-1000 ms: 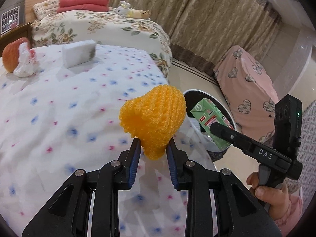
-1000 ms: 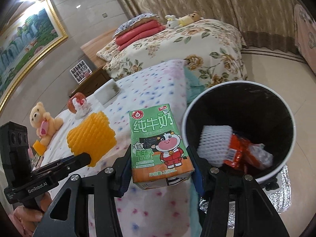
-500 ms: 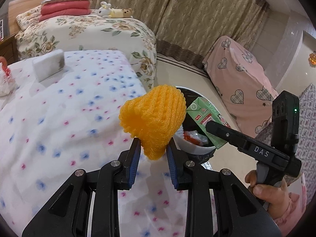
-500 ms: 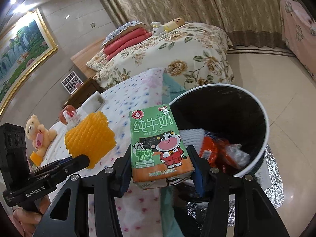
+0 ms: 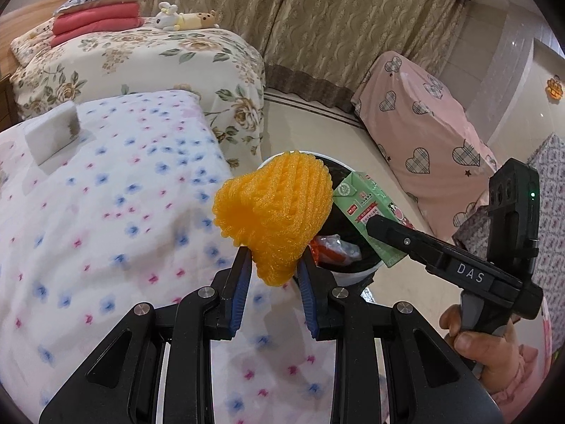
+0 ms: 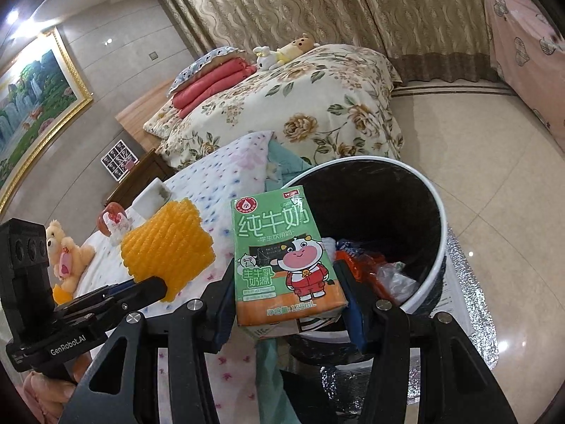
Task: Collect trash
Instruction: 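Carry the orange foam net and green milk carton over the black bin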
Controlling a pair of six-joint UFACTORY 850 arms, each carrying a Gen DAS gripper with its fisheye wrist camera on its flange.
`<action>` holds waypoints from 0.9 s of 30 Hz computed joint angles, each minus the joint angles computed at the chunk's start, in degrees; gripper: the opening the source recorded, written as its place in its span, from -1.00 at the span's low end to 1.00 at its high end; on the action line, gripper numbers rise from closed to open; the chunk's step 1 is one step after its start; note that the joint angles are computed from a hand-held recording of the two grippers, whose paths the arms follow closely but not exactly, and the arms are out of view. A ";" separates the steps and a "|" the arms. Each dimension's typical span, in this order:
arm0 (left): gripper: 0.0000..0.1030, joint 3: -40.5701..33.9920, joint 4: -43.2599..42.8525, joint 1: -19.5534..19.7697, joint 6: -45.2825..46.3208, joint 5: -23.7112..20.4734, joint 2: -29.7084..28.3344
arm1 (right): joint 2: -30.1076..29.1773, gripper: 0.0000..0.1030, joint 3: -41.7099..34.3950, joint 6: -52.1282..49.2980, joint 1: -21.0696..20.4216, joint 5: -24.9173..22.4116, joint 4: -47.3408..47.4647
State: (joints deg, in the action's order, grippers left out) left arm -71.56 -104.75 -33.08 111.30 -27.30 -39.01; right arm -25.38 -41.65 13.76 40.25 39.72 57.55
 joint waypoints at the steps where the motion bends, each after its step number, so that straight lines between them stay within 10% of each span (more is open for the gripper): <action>1: -0.51 -0.23 0.07 -0.23 -0.03 0.12 -0.10 | 0.14 0.01 0.28 0.28 -0.10 0.10 -0.06; 27: -0.51 -5.11 5.31 -3.63 -4.44 2.93 -2.60 | 1.59 0.01 3.04 1.42 -2.24 0.25 -0.67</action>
